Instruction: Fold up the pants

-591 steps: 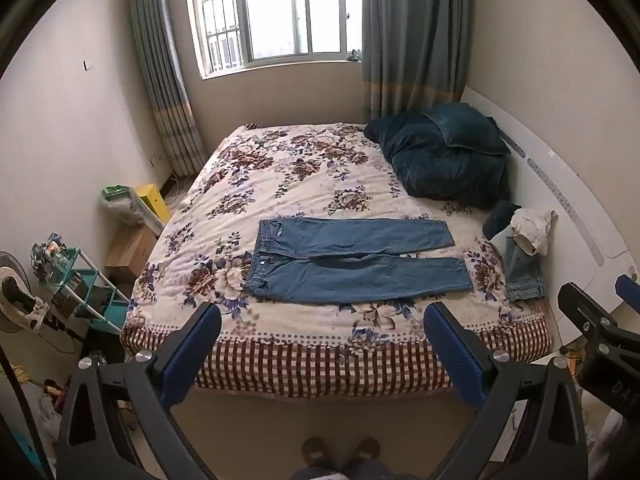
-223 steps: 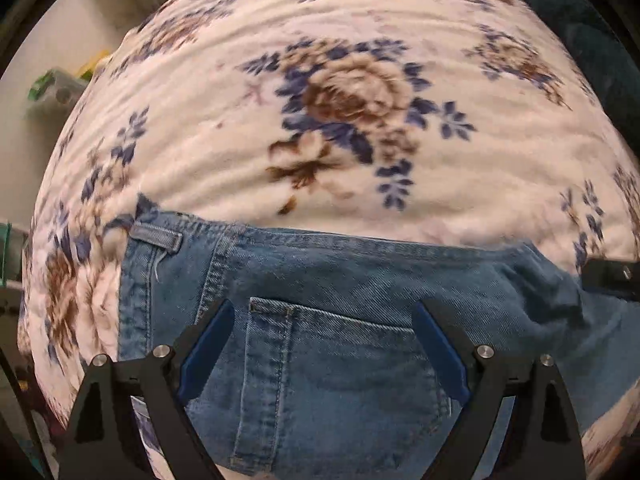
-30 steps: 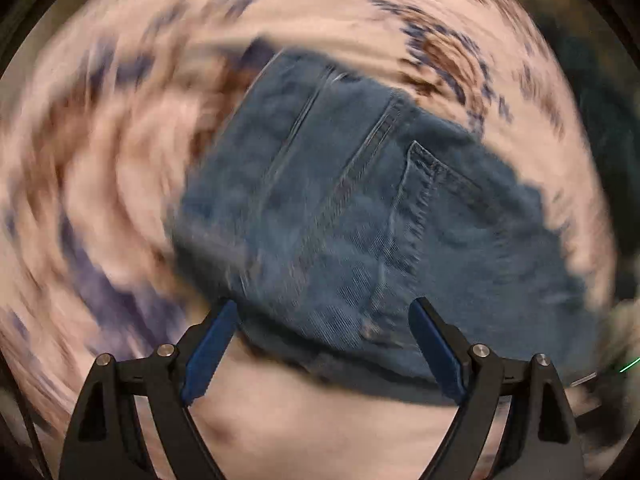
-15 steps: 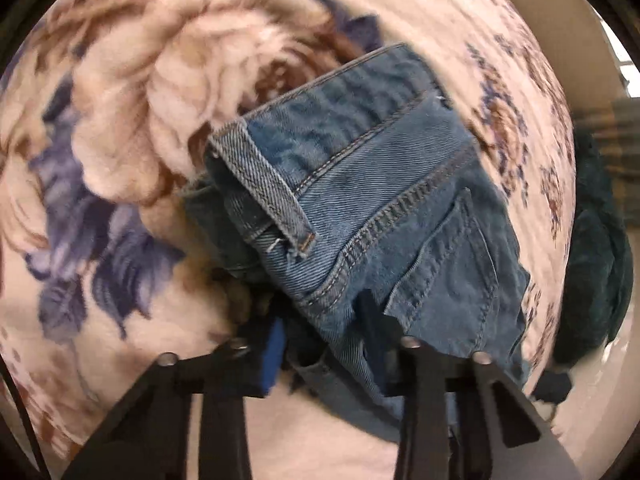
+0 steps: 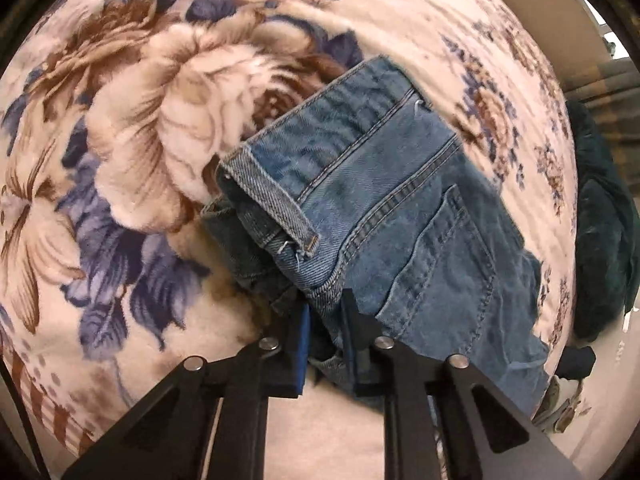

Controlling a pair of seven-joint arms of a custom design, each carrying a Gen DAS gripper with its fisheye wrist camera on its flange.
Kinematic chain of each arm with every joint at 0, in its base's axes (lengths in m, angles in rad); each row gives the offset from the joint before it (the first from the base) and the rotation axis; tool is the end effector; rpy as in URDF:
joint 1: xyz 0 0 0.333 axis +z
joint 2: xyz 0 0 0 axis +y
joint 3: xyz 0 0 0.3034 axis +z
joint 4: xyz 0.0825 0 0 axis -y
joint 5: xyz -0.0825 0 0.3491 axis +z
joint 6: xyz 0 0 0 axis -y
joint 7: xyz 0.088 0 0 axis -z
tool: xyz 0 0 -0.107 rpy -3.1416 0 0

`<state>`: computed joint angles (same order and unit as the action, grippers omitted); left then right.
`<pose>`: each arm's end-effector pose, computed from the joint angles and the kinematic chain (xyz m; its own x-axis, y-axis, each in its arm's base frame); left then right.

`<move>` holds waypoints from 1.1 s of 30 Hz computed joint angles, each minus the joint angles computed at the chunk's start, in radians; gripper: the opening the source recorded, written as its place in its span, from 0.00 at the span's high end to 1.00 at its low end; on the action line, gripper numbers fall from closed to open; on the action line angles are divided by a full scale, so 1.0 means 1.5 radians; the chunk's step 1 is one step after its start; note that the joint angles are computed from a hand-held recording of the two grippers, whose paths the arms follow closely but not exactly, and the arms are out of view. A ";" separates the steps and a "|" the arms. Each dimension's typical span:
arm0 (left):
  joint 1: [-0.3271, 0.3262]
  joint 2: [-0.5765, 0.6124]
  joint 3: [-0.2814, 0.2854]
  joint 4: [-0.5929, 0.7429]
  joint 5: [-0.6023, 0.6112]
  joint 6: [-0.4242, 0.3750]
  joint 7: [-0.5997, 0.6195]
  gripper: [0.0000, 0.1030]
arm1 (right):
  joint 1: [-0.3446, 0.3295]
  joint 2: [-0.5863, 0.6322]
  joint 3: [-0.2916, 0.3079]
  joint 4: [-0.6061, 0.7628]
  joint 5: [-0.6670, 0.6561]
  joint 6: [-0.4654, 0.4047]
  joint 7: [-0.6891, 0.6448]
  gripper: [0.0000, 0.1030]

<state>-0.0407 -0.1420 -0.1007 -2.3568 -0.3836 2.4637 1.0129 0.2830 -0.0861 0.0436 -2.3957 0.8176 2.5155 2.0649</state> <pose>0.4743 -0.0677 0.4189 0.5900 -0.7272 0.3508 -0.7711 -0.6364 -0.0221 0.4528 0.1468 0.3795 -0.6682 -0.5679 -0.4807 -0.7230 0.6481 0.2393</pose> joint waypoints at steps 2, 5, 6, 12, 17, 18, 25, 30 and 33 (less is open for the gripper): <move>0.005 -0.014 -0.005 0.008 0.040 -0.039 -0.024 0.77 | -0.007 0.016 -0.012 0.017 0.038 -0.029 -0.048 0.95; -0.002 -0.033 -0.019 0.026 0.105 -0.086 -0.016 0.62 | -0.023 -0.001 -0.019 0.020 0.043 -0.062 -0.092 0.79; -0.007 -0.034 -0.031 0.039 0.148 -0.103 -0.019 0.53 | -0.029 -0.020 -0.017 0.015 0.002 -0.060 -0.074 0.73; -0.067 0.061 -0.087 0.166 0.305 -0.145 -0.025 0.05 | -0.092 -0.173 -0.030 -0.084 -0.212 -0.033 0.053 0.25; -0.140 0.185 -0.104 0.311 0.369 -0.155 -0.101 0.05 | -0.215 -0.234 -0.074 -0.121 -0.369 -0.030 0.141 0.25; -0.156 0.207 -0.104 0.341 0.385 -0.162 -0.115 0.05 | -0.233 -0.230 -0.084 -0.120 -0.385 -0.014 0.147 0.25; -0.286 0.391 -0.089 0.608 0.466 -0.264 -0.191 0.05 | -0.319 -0.128 -0.209 -0.071 -0.367 0.080 0.033 0.28; -0.358 0.517 -0.067 0.809 0.469 -0.370 -0.200 0.05 | -0.330 -0.002 -0.275 0.024 -0.203 0.019 -0.192 0.48; -0.392 0.584 -0.050 0.925 0.467 -0.428 -0.199 0.05 | -0.345 0.050 -0.254 0.053 -0.151 -0.005 -0.245 0.50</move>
<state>-0.6283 0.7336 -0.1762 -0.9695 0.3169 1.8211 0.7149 -0.2352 -0.0110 -0.3368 -2.3163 0.5917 2.5081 1.6968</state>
